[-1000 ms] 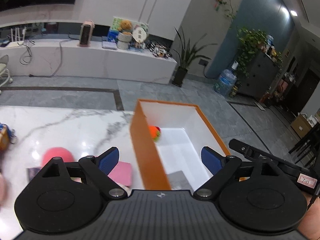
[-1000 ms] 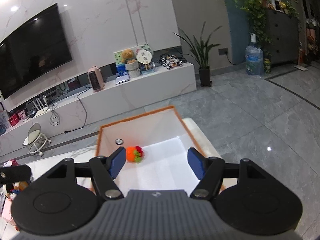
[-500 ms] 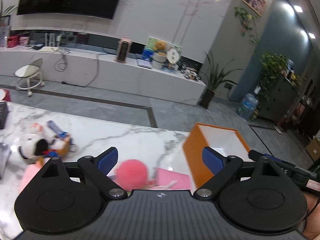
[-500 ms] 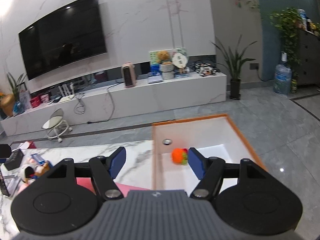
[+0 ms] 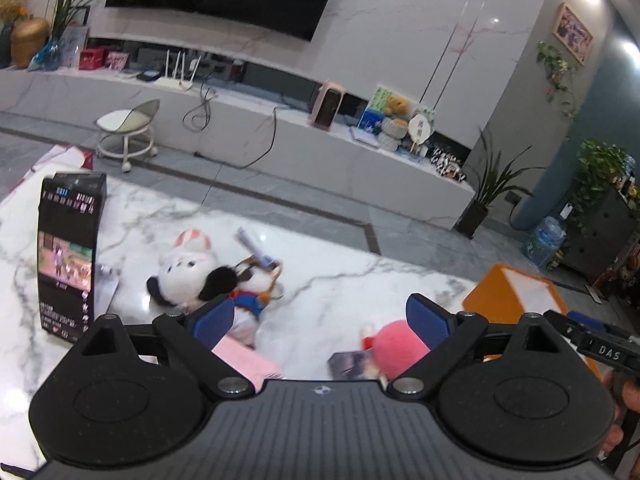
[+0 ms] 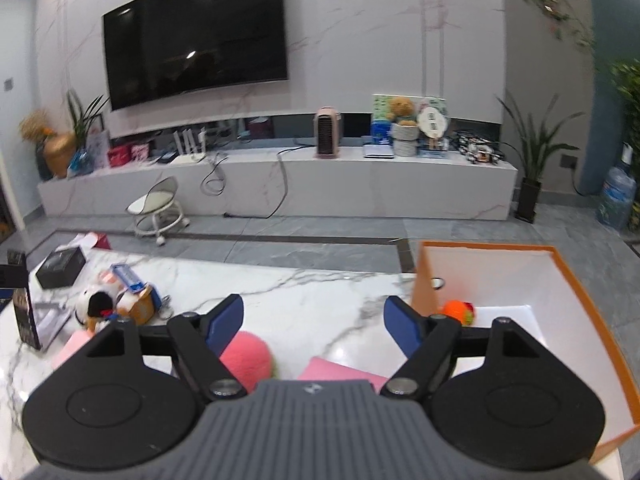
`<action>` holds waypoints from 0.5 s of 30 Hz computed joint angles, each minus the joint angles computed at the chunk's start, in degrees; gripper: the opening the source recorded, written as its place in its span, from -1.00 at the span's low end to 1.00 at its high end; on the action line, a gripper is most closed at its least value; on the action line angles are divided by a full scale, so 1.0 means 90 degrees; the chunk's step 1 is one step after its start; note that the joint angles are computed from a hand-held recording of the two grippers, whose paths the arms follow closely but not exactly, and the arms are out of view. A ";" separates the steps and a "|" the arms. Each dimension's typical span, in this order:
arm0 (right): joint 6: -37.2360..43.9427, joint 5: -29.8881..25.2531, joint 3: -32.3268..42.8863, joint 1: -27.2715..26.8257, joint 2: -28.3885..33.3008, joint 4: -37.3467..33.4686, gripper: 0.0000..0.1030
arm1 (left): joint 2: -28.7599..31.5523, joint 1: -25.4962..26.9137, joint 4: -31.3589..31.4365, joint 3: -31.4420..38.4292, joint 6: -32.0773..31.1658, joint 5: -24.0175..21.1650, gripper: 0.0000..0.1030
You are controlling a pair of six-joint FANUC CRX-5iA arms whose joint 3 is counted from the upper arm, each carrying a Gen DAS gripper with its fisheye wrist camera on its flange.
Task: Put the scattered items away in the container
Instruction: 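Move the right gripper back over the pink pompom ball, then lower the left gripper onto the pink bag while the right gripper approaches the pompom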
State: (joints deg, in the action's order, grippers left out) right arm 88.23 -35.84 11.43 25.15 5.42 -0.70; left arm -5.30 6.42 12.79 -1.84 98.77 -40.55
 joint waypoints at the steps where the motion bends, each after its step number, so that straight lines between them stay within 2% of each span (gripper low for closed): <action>1: 0.0054 -0.0042 0.0029 0.0041 0.0036 -0.0042 0.57 | -0.0038 0.0054 0.0094 -0.0128 -0.0134 0.0060 1.00; 7: 0.0476 -0.0450 0.0379 0.0209 0.0367 -0.0492 0.65 | -0.0125 0.0261 0.0456 -0.0726 -0.0799 0.0400 1.00; 11: 0.0601 -0.0486 0.0471 0.0441 0.0591 -0.0483 0.70 | -0.0169 0.0397 0.0618 -0.1100 -0.1175 0.0546 1.00; 15: 0.0934 -0.0618 0.0672 0.0657 0.0861 -0.0529 0.70 | -0.0207 0.0515 0.0634 -0.1341 -0.1269 0.0670 1.00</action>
